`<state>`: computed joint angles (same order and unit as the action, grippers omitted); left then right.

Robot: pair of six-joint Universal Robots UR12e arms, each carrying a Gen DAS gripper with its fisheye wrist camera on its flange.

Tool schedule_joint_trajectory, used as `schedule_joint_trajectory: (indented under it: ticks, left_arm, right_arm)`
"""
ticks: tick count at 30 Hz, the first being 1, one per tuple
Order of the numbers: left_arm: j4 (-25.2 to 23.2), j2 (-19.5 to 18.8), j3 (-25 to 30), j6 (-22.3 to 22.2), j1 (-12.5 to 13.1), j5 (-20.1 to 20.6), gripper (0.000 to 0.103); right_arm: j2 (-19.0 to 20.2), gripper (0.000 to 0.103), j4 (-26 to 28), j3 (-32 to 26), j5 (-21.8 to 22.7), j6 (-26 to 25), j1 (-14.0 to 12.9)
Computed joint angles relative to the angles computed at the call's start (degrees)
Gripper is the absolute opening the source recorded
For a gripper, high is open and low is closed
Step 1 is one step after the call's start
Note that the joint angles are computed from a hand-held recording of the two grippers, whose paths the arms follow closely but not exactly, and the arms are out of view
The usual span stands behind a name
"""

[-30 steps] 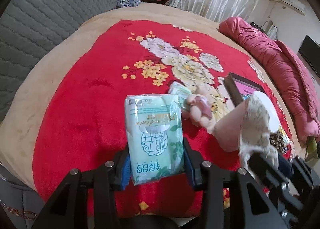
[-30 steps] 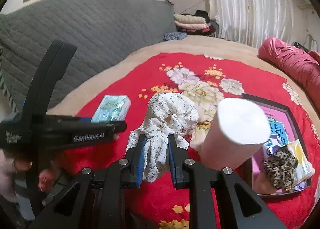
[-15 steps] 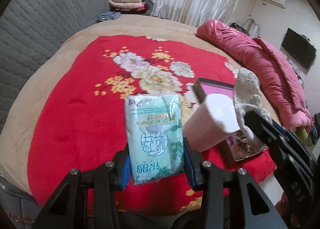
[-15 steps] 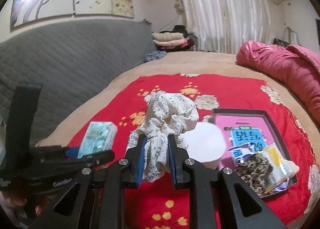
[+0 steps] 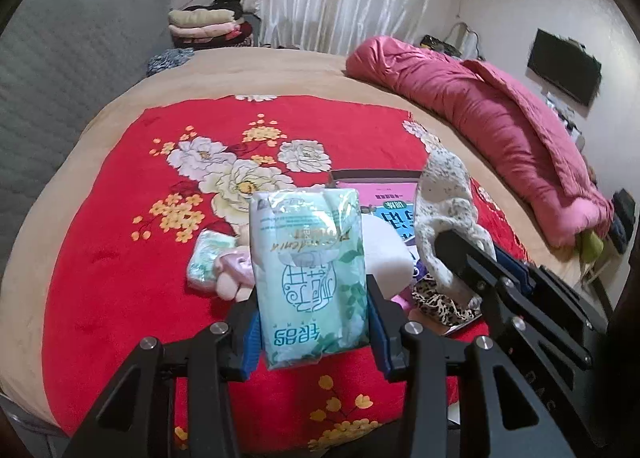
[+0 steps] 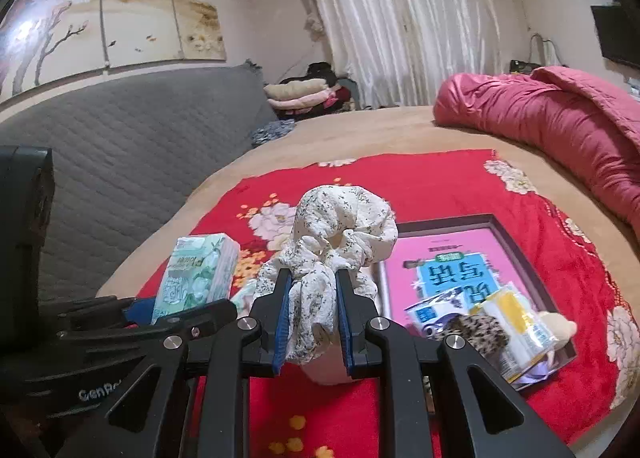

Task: Organize soft objects
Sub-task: 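Carry the tissue pack and floral scrunchie over the grey tray with both tools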

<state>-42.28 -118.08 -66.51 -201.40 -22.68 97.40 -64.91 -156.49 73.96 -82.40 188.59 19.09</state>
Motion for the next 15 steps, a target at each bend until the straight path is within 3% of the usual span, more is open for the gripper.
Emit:
schedule_joint_trajectory:
  ticks: [15]
  left_arm:
    - [-6.71,-6.64,10.67,4.50,-2.63,0.47,0.044]
  right_arm:
    - [-0.98,0.021,-1.03,2.46,-7.93,1.86,-2.85]
